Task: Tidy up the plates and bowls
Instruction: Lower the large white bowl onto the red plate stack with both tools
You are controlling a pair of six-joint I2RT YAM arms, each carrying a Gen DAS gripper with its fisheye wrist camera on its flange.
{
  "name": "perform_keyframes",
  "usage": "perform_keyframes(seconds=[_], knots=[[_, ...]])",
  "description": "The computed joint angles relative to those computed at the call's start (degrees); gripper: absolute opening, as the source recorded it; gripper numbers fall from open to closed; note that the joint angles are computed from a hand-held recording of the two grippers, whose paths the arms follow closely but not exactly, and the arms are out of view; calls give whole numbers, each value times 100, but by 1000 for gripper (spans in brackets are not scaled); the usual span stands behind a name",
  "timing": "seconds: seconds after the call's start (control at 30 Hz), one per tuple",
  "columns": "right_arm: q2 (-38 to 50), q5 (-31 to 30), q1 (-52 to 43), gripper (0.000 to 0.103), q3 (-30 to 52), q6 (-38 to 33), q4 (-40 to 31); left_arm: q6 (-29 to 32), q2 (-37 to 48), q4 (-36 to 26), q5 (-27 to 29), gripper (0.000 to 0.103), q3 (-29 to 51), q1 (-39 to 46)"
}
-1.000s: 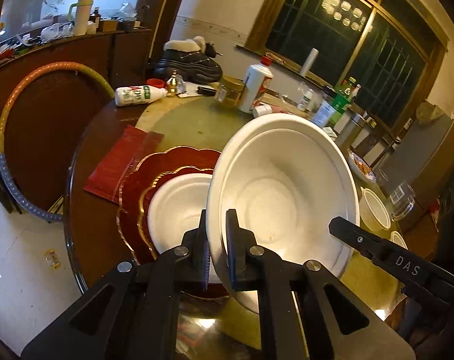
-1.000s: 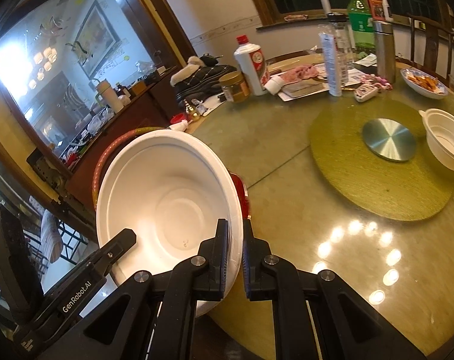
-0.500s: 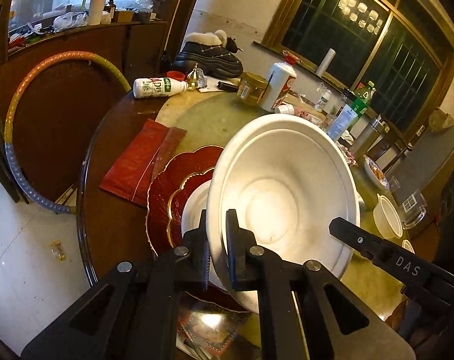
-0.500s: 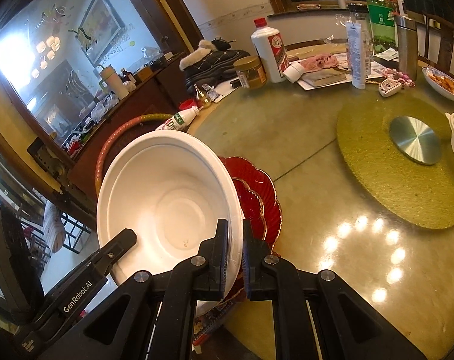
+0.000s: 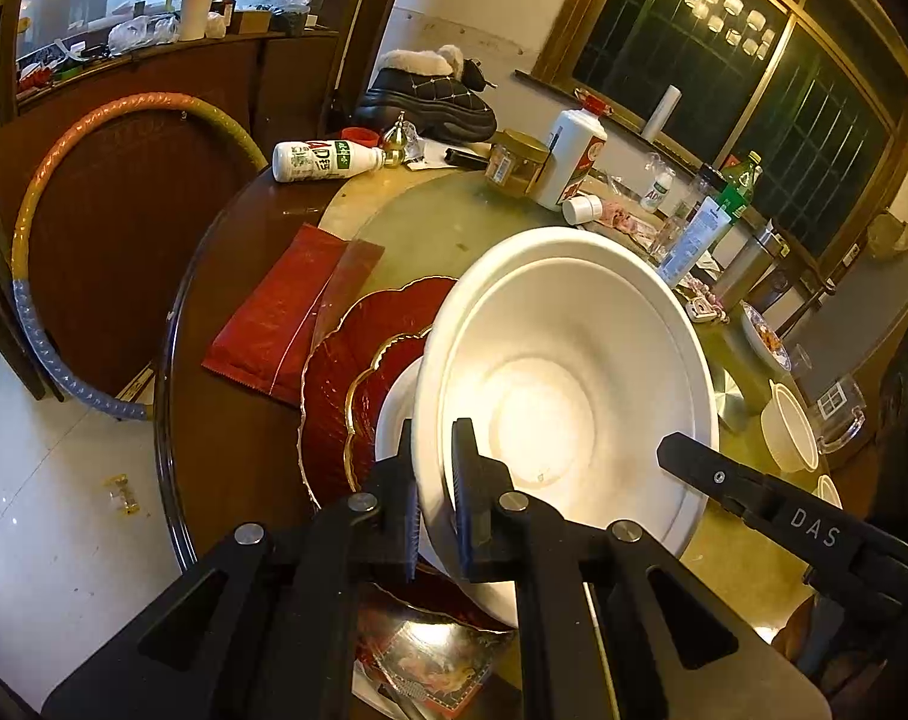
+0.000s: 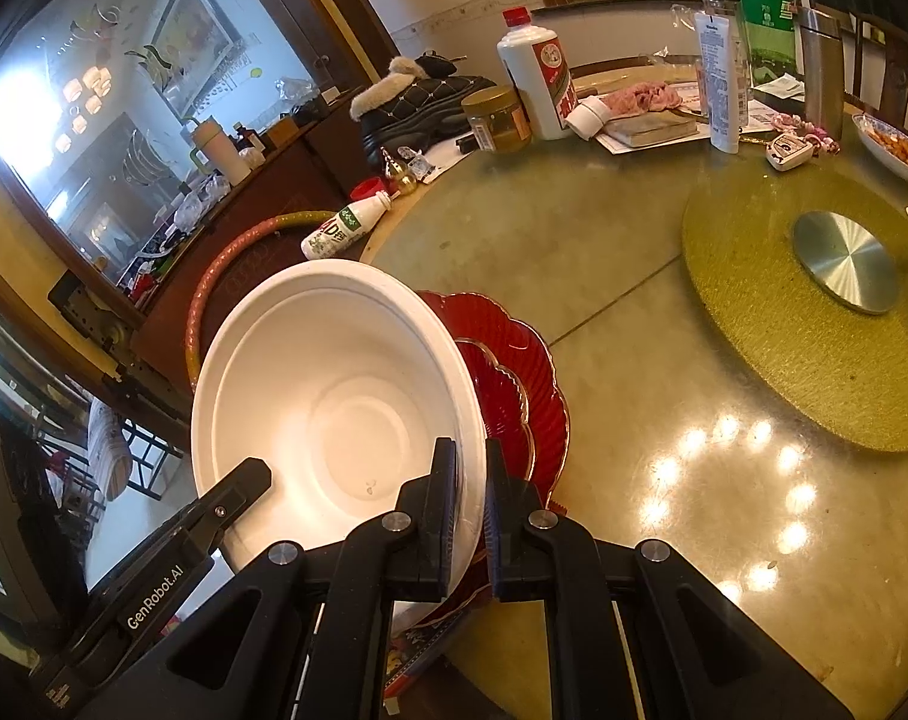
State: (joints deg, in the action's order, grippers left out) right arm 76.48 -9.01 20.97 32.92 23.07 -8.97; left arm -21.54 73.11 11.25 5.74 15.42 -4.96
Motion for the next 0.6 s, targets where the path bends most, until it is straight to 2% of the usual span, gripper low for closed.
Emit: perform_keyframes(seconds=[0.6], knots=[[251, -60, -28, 8, 136, -50, -22, 54, 243, -64, -54, 7, 133, 38]])
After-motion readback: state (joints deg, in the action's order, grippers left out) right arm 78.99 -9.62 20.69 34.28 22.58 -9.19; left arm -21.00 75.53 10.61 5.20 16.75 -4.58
